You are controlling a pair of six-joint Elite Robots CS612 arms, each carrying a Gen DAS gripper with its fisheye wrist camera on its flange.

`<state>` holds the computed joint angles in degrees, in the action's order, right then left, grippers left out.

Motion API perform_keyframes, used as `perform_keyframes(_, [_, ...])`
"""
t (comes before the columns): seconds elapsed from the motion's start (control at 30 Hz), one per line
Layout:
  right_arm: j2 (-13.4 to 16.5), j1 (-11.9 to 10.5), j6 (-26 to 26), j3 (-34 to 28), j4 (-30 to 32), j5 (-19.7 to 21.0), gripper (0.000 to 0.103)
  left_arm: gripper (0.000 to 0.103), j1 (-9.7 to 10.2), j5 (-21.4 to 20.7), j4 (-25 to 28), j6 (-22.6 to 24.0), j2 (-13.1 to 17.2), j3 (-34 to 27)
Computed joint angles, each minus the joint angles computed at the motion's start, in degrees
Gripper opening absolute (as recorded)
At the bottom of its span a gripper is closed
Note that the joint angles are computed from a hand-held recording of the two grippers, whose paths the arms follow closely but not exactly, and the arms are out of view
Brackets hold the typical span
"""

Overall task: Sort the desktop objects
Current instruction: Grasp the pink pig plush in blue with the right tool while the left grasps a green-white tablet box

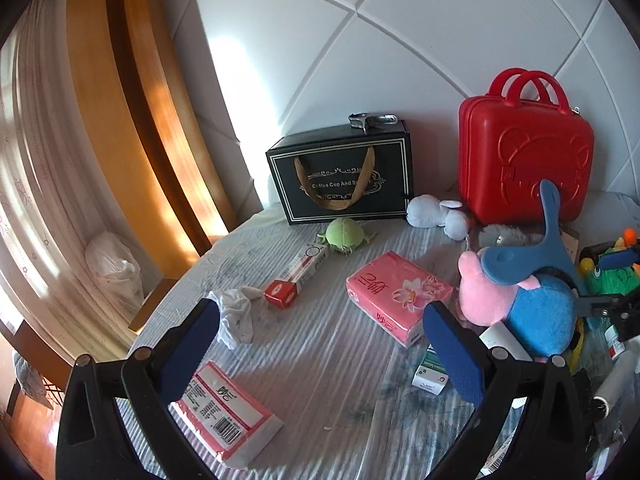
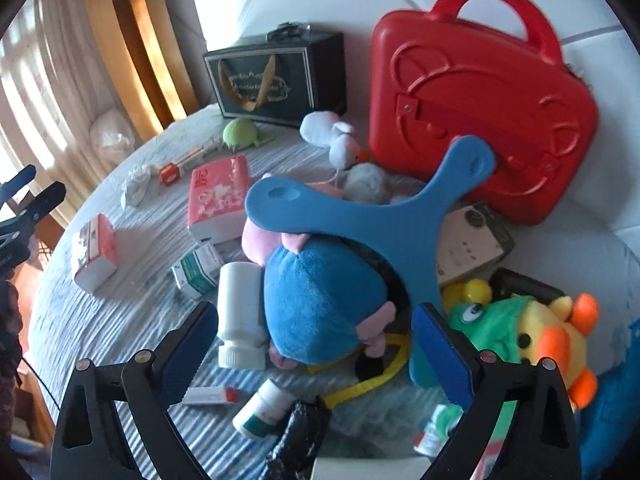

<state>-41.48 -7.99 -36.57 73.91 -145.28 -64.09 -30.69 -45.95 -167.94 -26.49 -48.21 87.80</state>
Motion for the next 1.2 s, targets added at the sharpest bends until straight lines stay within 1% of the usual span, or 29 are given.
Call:
perform_keyframes(0.1, [3.6, 1.3, -1.4, -5.4, 4.5, -2.1, 0.098, 0.103, 0.42, -2.3, 0.3, 0.8, 1.3, -0.9])
perform_keyframes(0.17, [5.6, 2.1, -3.5, -9.2, 10.4, -3.9, 0.098, 0.103, 0.75, -4.6, 0.5, 1.8, 2.1, -1.6])
perform_keyframes(0.2, [6.5, 2.6, -4.2, -10.6, 12.0, -6.1, 0.097, 0.103, 0.9, -5.5, 0.6, 2.3, 2.6, -2.0])
perform_keyframes(0.27, [8.1, 3.4, -4.6, -12.7, 13.2, -9.7, 0.095, 0.103, 1.16, -7.1, 2.0, 2.5, 3.8, -3.2])
perform_keyframes(0.37, [10.4, 4.0, -1.8, -16.4, 16.9, -10.5, 0.098, 0.103, 1.85, -12.1, 3.6, 3.1, 6.1, -5.8])
perform_keyframes(0.43, [11.6, 4.5, -1.0, -17.8, 18.0, -11.8, 0.098, 0.103, 2.26, -15.1, 5.3, 4.8, 7.8, -8.0])
perform_keyframes(0.47, [11.8, 4.5, -1.1, -17.8, 18.0, -11.9, 0.097, 0.103, 2.35, -16.0, 6.7, 5.8, 8.6, -9.1])
perform_keyframes(0.5, [11.6, 4.5, -0.9, -17.2, 17.3, -11.4, 0.093, 0.102, 2.54, -17.6, 7.5, 7.0, 9.2, -10.0])
perform_keyframes(0.53, [11.3, 4.3, -1.0, -16.6, 16.6, -10.9, 0.09, 0.099, 2.68, -19.2, 7.5, 8.2, 9.6, -10.4])
perform_keyframes(0.6, [10.8, 3.8, -1.0, -15.9, 16.2, -9.4, 0.09, 0.098, 2.8, -21.6, 8.1, 10.2, 10.1, -11.2])
perform_keyframes(0.63, [10.8, 3.6, -0.9, -16.0, 16.5, -9.0, 0.09, 0.092, 2.86, -22.2, 8.8, 10.8, 10.5, -11.7])
perform_keyframes(0.67, [10.9, 3.4, -0.6, -16.3, 17.0, -8.4, 0.09, 0.082, 3.03, -23.0, 9.4, 11.0, 10.9, -12.3])
perform_keyframes(0.7, [11.0, 3.3, -0.4, -16.6, 17.5, -8.1, 0.09, 0.077, 3.32, -24.4, 10.4, 10.9, 11.2, -12.8])
perform_keyframes(0.73, [11.2, 3.2, -0.2, -16.8, 17.8, -7.9, 0.09, 0.063, 3.69, -26.0, 11.7, 10.6, 11.7, -13.5])
perform_keyframes(0.77, [11.2, 3.2, 0.0, -17.0, 17.9, -7.9, 0.09, 0.056, 4.11, -28.1, 13.2, 10.4, 12.0, -14.0])
perform_keyframes(0.8, [11.3, 3.2, 0.1, -17.0, 17.9, -8.0, 0.09, 0.046, 4.39, -29.6, 12.3, 10.3, 12.2, -13.8])
perform_keyframes(0.87, [11.3, 3.3, 0.1, -16.9, 17.7, -8.2, 0.09, 0.037, 4.52, -30.1, 11.7, 9.8, 12.3, -13.8])
perform_keyframes(0.9, [11.7, 3.3, 0.6, -17.7, 17.9, -8.2, 0.09, 0.037, 4.37, -29.6, 11.9, 9.8, 12.4, -13.9])
perform_keyframes(0.97, [11.7, 3.5, 2.2, -17.3, 16.6, -8.1, 0.09, 0.037, 4.0, -28.5, 12.5, 10.1, 12.4, -13.9])
perform_keyframes(1.0, [11.4, 3.5, 2.6, -16.8, 15.8, -8.2, 0.087, 0.036, 3.72, -27.6, 12.4, 10.2, 12.0, -13.5])
perform_keyframes(1.03, [11.0, 3.5, 2.9, -15.9, 15.1, -8.0, 0.081, 0.036, 3.43, -26.8, 11.4, 10.5, 11.5, -12.6])
perform_keyframes(1.13, [8.2, 2.5, 3.1, -12.3, 15.1, -3.9, 0.076, 0.036, 2.66, -24.2, 8.7, 11.6, 9.2, -10.1])
perform_keyframes(1.2, [5.3, 1.5, 2.4, -8.4, 13.0, -1.0, 0.076, 0.036, 2.34, -23.6, 6.6, 12.0, 7.3, -8.2])
